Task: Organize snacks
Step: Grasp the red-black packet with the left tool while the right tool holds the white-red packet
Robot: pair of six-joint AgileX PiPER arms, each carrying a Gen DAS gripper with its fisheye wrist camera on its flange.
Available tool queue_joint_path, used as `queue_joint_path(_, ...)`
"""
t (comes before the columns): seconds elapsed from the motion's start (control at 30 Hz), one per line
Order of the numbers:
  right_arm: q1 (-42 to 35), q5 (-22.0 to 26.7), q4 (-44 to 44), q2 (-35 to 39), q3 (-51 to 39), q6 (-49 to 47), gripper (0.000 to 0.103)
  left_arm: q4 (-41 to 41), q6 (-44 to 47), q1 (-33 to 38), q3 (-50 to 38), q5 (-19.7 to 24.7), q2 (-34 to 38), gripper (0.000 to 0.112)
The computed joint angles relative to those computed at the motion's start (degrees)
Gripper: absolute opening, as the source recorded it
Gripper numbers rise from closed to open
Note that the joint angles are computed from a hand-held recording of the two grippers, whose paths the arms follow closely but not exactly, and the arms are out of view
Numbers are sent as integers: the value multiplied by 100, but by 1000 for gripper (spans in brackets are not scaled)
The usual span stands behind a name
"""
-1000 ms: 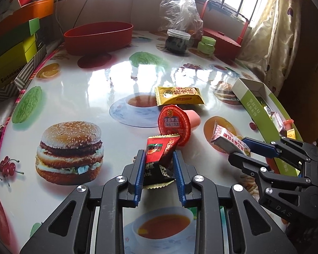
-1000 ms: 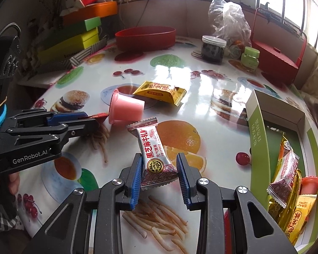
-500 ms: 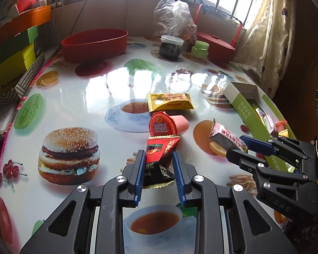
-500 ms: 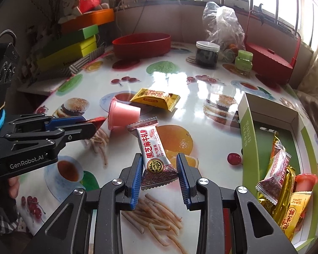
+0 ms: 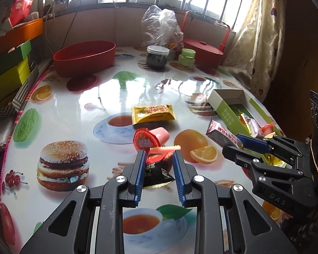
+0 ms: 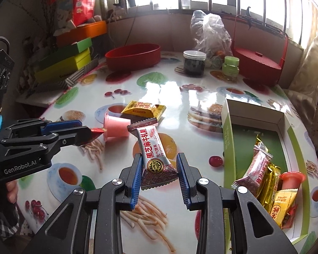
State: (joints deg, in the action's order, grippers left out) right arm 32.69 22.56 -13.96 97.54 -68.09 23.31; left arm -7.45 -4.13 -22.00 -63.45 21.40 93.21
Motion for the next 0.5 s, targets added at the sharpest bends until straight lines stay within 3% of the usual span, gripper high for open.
queue_joint_path(0.13,-31,-31,-96,-98,78,119,31,-195,199,-71,-98,49,19,21)
queue_joint_path(0.5,-183,-146,25,-286,304,60,31,-182,158,-60,-205,189,175,22)
